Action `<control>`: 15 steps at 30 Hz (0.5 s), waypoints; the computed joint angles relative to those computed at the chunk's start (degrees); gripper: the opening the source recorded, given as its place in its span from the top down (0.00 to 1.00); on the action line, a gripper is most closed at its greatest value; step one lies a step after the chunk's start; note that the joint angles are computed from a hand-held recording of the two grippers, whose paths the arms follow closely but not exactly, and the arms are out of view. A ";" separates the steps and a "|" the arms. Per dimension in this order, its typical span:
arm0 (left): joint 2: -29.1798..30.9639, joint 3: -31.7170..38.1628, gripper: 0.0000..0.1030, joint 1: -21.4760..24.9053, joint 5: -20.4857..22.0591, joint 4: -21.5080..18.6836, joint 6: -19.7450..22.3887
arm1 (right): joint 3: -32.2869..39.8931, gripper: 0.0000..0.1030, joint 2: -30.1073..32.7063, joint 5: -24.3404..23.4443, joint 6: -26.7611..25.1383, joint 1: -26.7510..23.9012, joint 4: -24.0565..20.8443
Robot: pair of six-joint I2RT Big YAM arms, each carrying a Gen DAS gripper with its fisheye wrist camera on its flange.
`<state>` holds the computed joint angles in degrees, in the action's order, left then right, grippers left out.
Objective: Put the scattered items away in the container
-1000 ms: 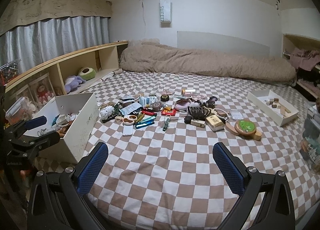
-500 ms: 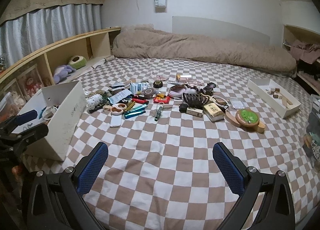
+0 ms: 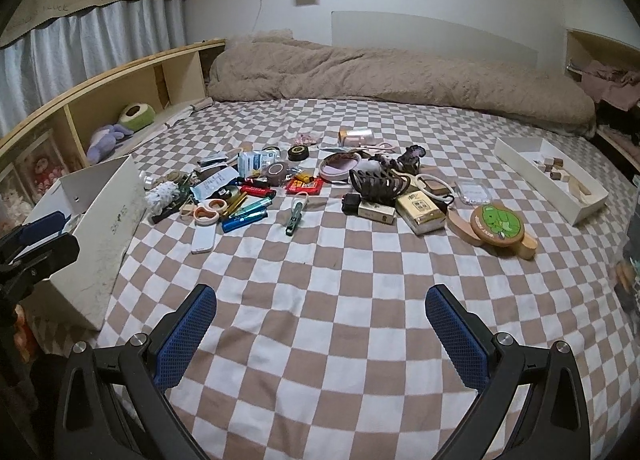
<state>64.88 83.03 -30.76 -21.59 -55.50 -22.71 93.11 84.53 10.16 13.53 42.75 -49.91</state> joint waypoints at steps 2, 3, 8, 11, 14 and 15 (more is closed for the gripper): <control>1.04 0.99 0.00 0.54 0.26 -0.24 0.63 | 1.05 0.00 0.84 -0.88 -0.28 -0.49 -0.31; 1.75 1.65 0.00 1.02 0.71 -0.51 0.73 | 1.57 0.00 1.25 -1.13 -0.46 -0.67 -0.53; 4.47 4.04 0.00 3.15 2.49 -0.30 1.49 | 4.02 0.00 3.25 -3.18 -1.22 -2.05 -0.85; 6.64 5.90 0.00 4.49 3.83 -0.40 1.79 | 5.54 0.00 4.65 -4.77 -0.66 -3.31 -0.45; 9.45 8.44 0.00 6.35 6.79 -1.85 1.69 | 7.02 0.00 6.09 -6.42 -0.03 -4.59 -0.09; 10.27 9.10 0.00 6.95 7.68 -2.18 1.48 | 7.71 0.00 6.68 -6.97 0.07 -4.98 -0.16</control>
